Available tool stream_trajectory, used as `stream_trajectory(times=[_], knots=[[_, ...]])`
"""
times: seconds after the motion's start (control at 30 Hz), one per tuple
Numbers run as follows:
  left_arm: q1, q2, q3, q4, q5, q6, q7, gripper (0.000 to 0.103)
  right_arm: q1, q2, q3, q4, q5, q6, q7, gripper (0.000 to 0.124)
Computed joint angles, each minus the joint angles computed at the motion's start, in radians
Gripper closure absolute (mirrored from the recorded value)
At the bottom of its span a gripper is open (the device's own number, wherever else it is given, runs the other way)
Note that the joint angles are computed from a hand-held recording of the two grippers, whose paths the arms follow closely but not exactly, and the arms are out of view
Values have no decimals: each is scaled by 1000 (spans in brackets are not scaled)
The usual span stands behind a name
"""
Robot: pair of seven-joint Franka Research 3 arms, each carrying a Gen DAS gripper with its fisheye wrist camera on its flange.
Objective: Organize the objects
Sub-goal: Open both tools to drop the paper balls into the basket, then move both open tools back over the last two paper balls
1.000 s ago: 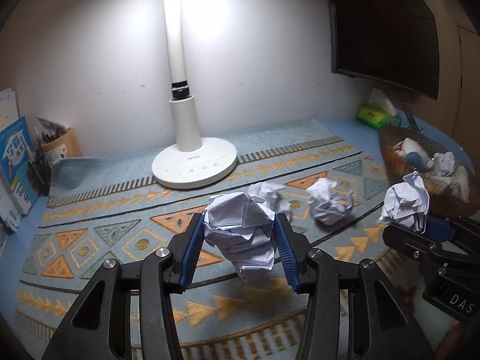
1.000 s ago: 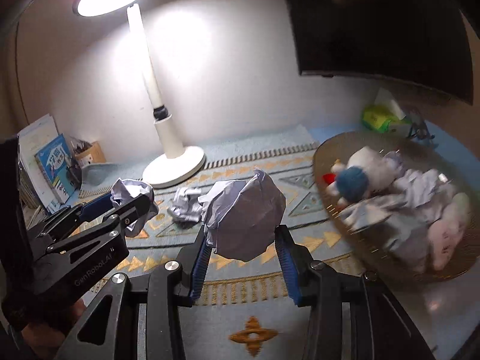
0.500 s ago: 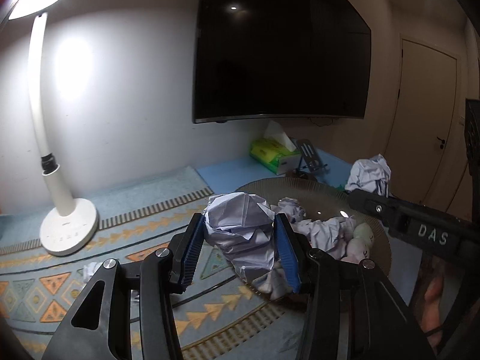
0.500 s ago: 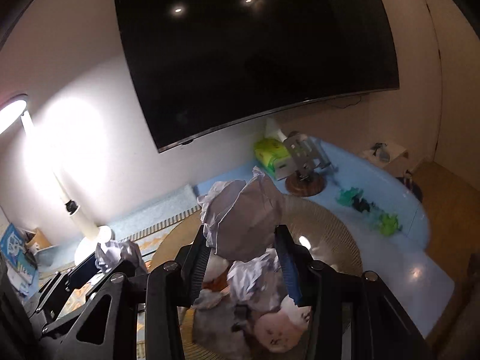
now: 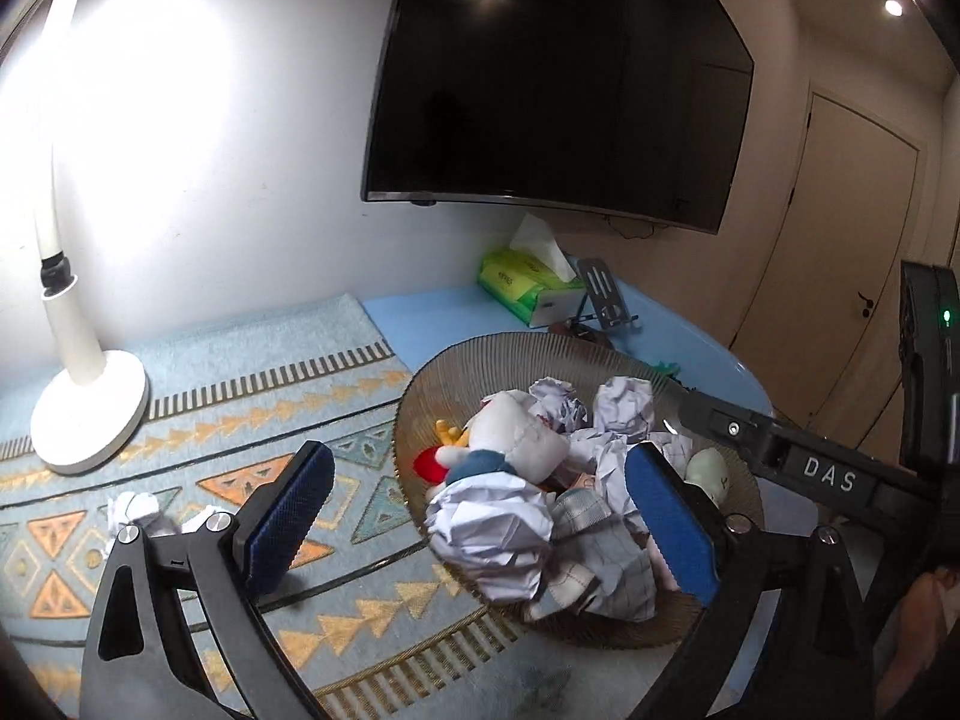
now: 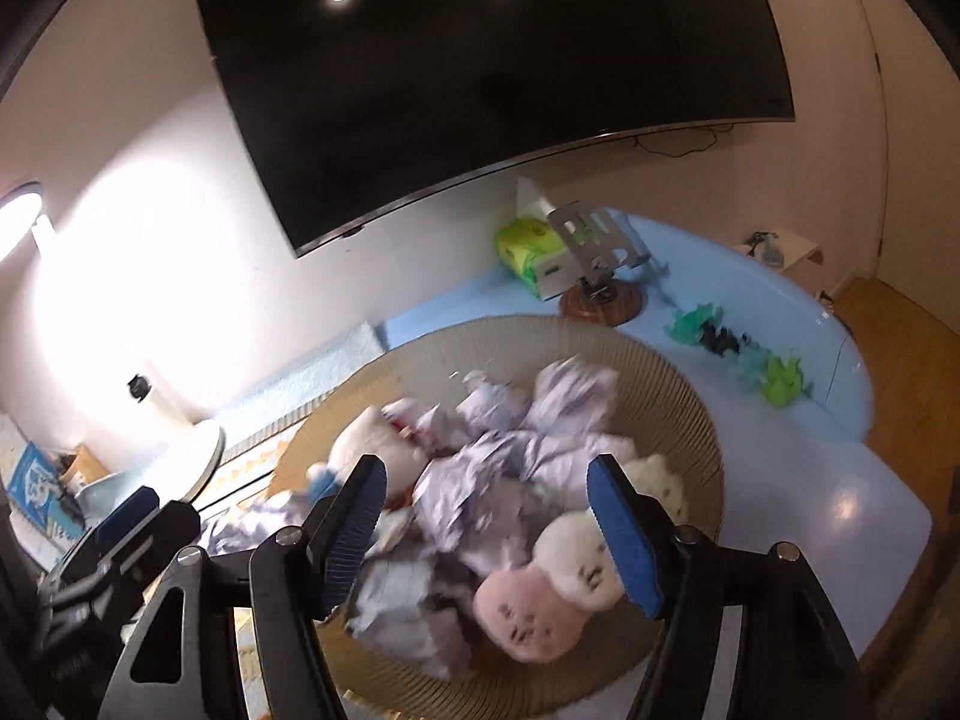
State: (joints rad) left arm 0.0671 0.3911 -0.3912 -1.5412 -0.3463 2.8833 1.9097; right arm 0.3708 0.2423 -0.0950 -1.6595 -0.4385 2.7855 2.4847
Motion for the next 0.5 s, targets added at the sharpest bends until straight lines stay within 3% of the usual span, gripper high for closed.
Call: stream_trajectory(times=[0.3, 0.4, 0.5], knots=[[95, -188, 12, -223, -191, 77, 55, 5, 37, -22, 77, -34, 68, 73, -129, 55], [100, -267, 54, -322, -264, 117, 92, 5, 64, 10, 109, -12, 116, 80, -227, 55], [61, -320, 148, -421, -177, 180, -5, 4, 103, 81, 123, 61, 170, 33, -307, 55]])
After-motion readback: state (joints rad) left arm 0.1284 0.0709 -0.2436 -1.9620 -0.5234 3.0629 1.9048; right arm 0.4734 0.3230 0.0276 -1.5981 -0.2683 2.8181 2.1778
